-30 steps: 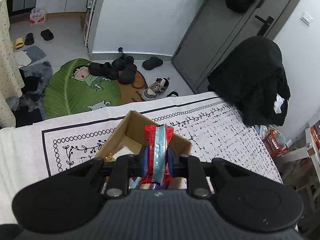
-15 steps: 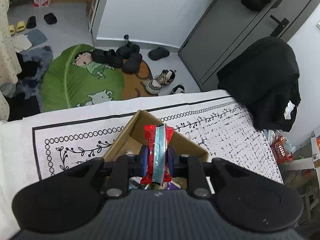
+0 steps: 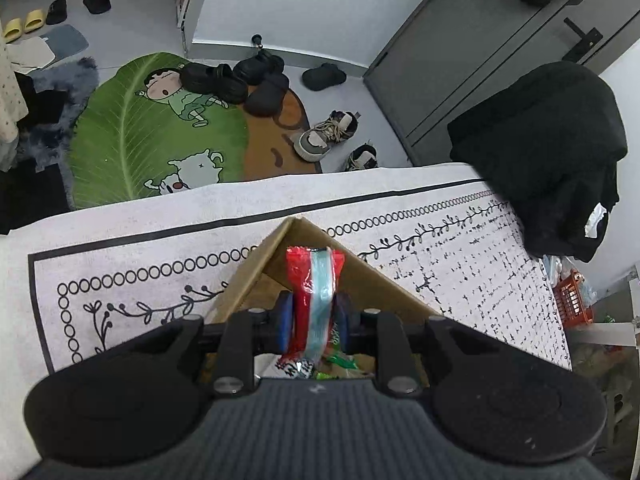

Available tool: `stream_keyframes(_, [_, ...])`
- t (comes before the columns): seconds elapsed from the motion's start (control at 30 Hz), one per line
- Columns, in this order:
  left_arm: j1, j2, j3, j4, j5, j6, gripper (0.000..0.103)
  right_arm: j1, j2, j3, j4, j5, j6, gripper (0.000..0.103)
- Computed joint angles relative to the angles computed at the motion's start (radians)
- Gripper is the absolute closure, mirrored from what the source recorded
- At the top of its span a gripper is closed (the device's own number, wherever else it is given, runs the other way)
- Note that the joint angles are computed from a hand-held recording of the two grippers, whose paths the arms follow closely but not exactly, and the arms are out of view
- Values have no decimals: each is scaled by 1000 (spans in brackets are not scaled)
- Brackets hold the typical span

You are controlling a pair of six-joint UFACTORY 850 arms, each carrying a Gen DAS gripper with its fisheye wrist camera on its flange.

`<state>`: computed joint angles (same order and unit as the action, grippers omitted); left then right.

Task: Organize snacks
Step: 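Carry both packets over the cardboard box and open both tools to drop them, then move both tools back toward the orange candy on the bed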

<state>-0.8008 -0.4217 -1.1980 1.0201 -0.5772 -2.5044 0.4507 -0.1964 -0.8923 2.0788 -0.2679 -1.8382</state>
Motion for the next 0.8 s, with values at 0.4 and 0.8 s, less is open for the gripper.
stream_keyframes(0.4, [16, 62, 59, -31, 38, 16, 66, 49, -52, -74, -59, 34, 64, 57])
stream_keyframes(0.8, [-28, 149, 85, -72, -52, 70, 30, 78, -39, -105, -267, 58, 294, 44])
